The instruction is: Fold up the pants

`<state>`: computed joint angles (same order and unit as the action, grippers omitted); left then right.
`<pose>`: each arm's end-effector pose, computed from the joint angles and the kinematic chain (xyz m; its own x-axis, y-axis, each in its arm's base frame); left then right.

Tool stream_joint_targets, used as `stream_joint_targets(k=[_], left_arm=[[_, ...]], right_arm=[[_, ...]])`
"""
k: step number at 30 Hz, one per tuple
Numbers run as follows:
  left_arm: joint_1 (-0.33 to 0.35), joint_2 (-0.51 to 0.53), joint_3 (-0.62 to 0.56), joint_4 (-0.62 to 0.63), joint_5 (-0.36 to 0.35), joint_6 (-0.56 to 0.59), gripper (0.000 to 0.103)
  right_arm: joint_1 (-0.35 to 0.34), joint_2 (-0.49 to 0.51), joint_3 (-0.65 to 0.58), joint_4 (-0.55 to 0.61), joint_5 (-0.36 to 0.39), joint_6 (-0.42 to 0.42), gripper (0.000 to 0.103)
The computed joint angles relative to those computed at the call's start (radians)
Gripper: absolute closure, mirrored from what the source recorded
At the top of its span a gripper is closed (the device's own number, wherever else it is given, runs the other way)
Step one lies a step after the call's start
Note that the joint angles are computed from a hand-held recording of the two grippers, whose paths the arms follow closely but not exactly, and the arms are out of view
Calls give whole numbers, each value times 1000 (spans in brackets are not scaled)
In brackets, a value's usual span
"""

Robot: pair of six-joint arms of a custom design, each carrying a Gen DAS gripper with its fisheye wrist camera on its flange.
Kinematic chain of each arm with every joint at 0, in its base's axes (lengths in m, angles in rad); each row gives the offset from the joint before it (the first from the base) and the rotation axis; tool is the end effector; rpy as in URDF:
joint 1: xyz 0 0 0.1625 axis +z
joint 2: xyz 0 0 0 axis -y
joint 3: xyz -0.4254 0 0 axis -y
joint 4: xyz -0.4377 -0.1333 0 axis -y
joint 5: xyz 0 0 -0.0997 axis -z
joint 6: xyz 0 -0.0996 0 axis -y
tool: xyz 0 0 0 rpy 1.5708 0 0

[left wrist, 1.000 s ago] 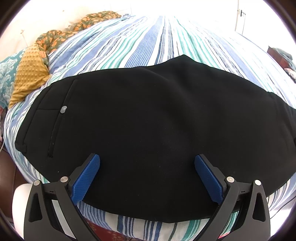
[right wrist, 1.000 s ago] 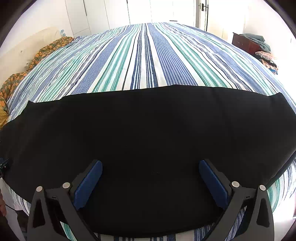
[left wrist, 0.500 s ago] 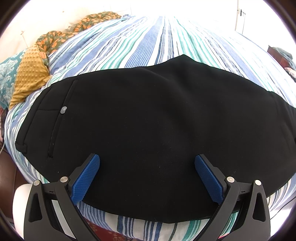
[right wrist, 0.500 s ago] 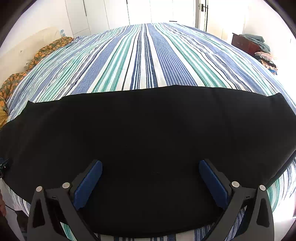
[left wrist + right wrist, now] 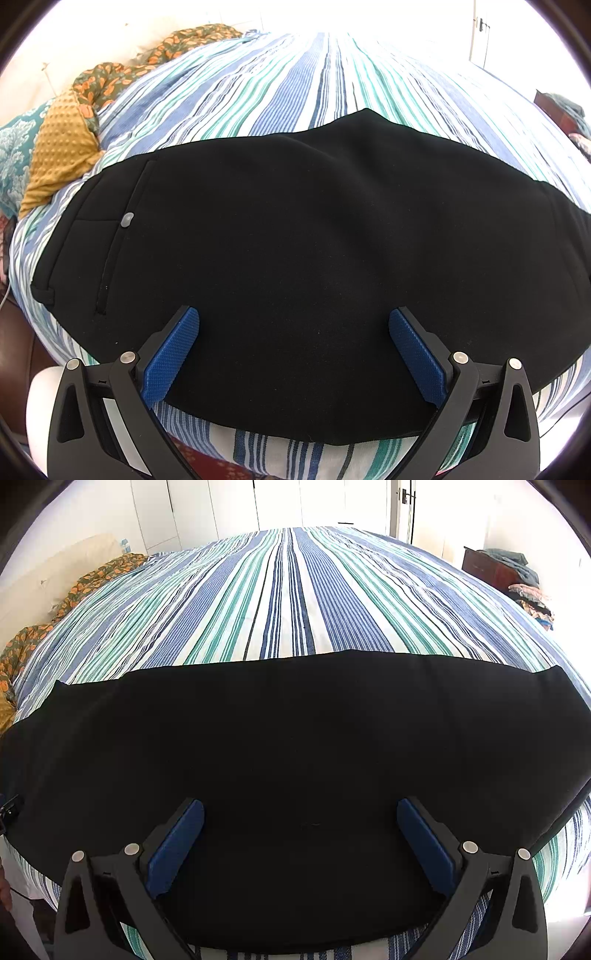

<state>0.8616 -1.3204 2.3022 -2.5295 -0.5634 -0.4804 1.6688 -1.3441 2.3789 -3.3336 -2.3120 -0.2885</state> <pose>-0.1260 -0.4809 0.1552 -0.6490 -0.0290 -0.7602 0.3959 0.8404 -0.3701 0.1090 -0.4339 0.2122 -0.7251 0.1480 0.6725 -0.2914 0.8189 -0.4945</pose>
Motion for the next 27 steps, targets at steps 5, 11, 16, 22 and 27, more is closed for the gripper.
stream_joint_targets(k=[5,11,16,22,27], left_arm=[[0,1,1,-1,0,0,1],[-1,2,2,-2,1,-1,1],[-1,3,2,-4,2,-1,1],[-1,4,2,-8,2,2,1],[0,0,0,-4,4,8,1]], right_arm=[[-4,-6,0,1,2,-6,0],[-4,-5,-1,-1,2,-9,0],[-2,-4,0,-5,-1,-10,0],[0,-1,3,-11,-2,-10,0],[-2,6,2,-29,0,-21,0]])
